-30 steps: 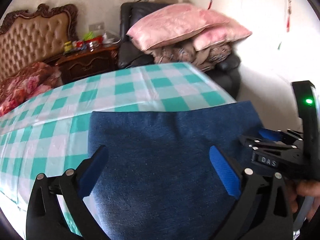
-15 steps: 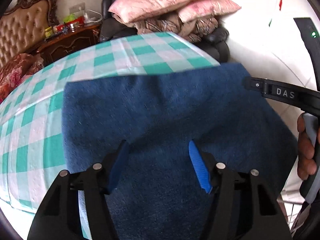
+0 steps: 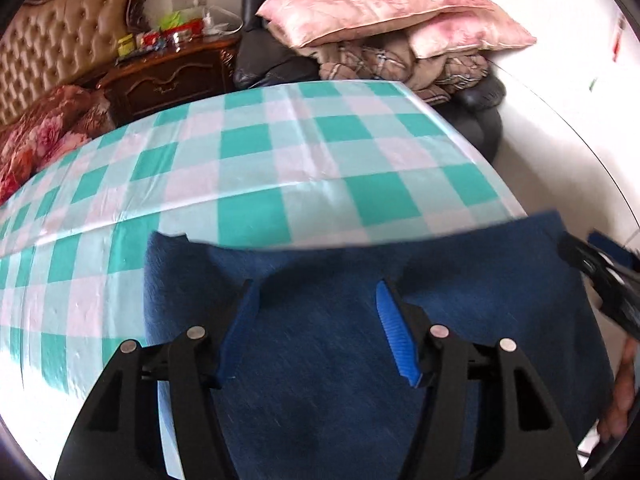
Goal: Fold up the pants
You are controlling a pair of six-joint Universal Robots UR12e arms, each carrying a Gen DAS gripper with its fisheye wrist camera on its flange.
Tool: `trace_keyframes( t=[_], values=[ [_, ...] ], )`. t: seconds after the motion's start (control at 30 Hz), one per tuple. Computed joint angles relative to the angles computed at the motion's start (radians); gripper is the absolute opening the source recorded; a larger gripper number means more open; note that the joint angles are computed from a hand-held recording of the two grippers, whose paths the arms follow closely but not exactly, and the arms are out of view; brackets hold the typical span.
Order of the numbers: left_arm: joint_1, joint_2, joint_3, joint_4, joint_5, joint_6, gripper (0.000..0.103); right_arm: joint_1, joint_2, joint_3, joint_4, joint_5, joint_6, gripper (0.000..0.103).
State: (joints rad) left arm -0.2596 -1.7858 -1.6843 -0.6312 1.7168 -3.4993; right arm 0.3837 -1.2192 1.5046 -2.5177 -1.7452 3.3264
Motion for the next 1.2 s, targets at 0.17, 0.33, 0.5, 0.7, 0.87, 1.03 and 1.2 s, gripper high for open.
trace_keyframes(
  t=[0.17, 0.33, 0.5, 0.7, 0.87, 1.03, 1.2],
  values=[
    [-0.041, 0.042, -0.055, 0.027, -0.098, 0.068, 0.06, -0.011, -0.003, 0.004, 0.059, -0.005, 0.056, 0.07],
    [-0.07, 0.067, -0.09, 0.015, -0.075, 0.049, 0.06, 0.022, -0.073, 0.098, -0.04, 0.027, -0.01, 0.07],
    [-0.081, 0.107, -0.125, 0.007, -0.022, 0.037, 0.06, 0.05, -0.077, 0.135, -0.001, -0.02, -0.023, 0.07],
    [-0.09, 0.157, -0.174, 0.014, -0.003, 0.028, 0.064, 0.059, -0.098, 0.157, 0.006, -0.045, -0.004, 0.071],
    [-0.094, 0.181, -0.199, 0.013, -0.014, 0.027, 0.068, 0.067, -0.111, 0.173, 0.01, -0.064, 0.009, 0.071],
    [-0.098, 0.195, -0.21, 0.015, -0.013, 0.019, 0.075, 0.07, -0.131, 0.19, 0.02, -0.069, 0.029, 0.072],
    [-0.096, 0.207, -0.216, 0.01, -0.026, 0.003, 0.086, 0.077, -0.148, 0.205, 0.031, -0.084, 0.038, 0.072]
  ],
)
